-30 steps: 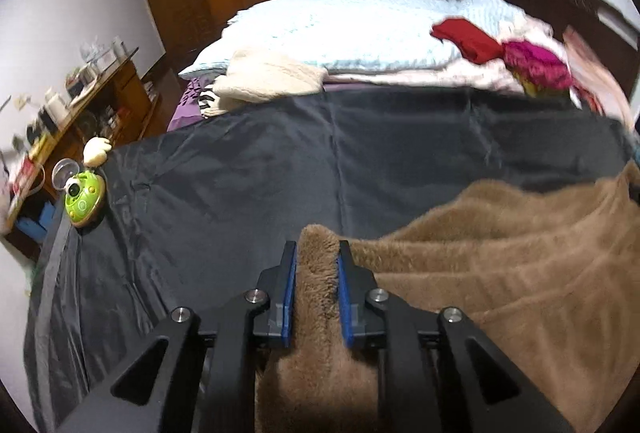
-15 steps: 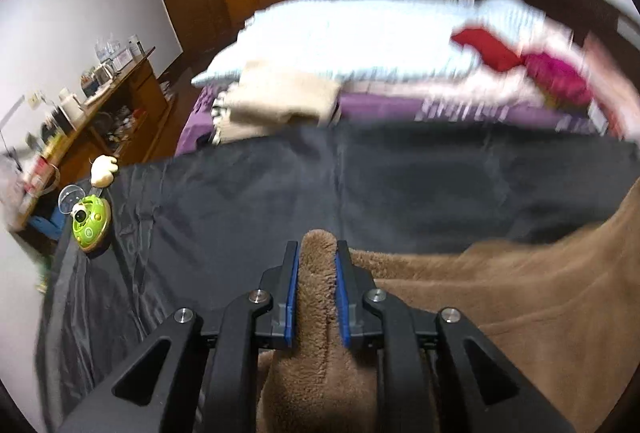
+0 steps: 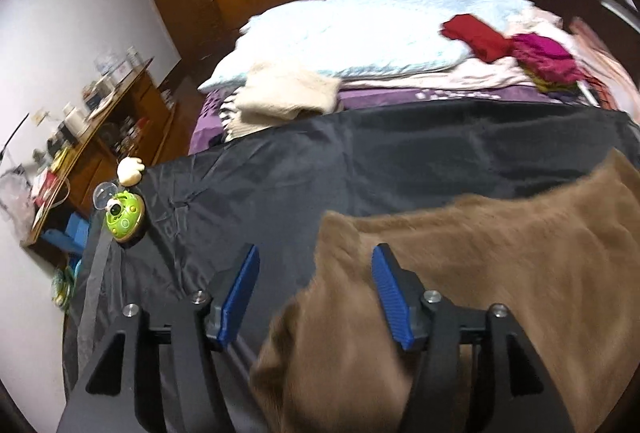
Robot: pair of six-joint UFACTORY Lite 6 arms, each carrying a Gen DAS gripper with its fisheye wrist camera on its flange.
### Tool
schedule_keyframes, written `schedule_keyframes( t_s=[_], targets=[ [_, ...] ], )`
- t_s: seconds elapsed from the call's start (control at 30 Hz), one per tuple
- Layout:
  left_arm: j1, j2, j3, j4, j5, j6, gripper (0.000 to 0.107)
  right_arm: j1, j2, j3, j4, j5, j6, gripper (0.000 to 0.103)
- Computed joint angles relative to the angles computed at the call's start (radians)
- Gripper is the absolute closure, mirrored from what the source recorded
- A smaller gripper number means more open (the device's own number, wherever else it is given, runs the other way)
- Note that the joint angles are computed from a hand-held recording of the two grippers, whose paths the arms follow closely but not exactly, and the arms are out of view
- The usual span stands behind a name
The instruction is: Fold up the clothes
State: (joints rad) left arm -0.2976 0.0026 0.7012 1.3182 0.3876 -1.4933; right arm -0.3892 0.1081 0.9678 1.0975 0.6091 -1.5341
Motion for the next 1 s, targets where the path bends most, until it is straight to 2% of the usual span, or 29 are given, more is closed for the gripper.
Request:
schedule_keyframes(
  t_s=[0.03,0.07,0.17,0.27,0.4,0.53,0.67,0.73,0.8,0.93,1.0],
  targets=[
    [-0.041,-0.060,-0.049,-0.016,0.007,0.012,0.031,-0.023,-0.050,-0.050,-0.006,0.035,-0.028,0.030],
    [-0.088,-0.117,-0.094,-0.039,0.020,0.025,0.028,-0.040,-0.098,-0.104,-0.013,0.057,-0.058,0.030],
    [-0.285,-0.213,-0.192,-0.072,0.113,-0.028,0.028,-0.080,-0.241,-0.258,-0.049,0.099,-0.123,0.030],
    [-0.438,-0.225,-0.248,-0.074,0.158,-0.130,0.028,-0.103,-0.317,-0.376,-0.077,0.099,-0.164,0.030],
    [-0.459,-0.101,-0.267,0.040,0.120,-0.334,0.028,-0.100,-0.279,-0.435,-0.067,0.020,-0.218,0.030],
    [-0.405,-0.086,-0.311,0.239,0.056,-0.578,0.022,-0.062,-0.274,-0.489,0.048,-0.073,-0.349,0.023],
    [-0.422,-0.046,-0.296,0.249,0.108,-0.627,0.011,-0.016,-0.336,-0.558,0.145,-0.151,-0.430,0.020],
    [-0.384,-0.053,-0.304,0.289,0.075,-0.664,0.009,-0.069,-0.322,-0.530,0.095,-0.083,-0.380,0.020],
    [-0.358,-0.062,-0.307,0.299,0.052,-0.671,0.009,-0.196,-0.297,-0.474,0.008,0.085,-0.295,0.020],
    [-0.394,-0.112,-0.303,0.108,0.086,-0.539,0.009,-0.509,-0.203,-0.348,-0.106,0.405,-0.204,0.020],
    [-0.428,-0.162,-0.321,0.049,0.104,-0.514,0.009,-0.653,-0.136,-0.281,-0.162,0.523,-0.174,0.020]
  ],
)
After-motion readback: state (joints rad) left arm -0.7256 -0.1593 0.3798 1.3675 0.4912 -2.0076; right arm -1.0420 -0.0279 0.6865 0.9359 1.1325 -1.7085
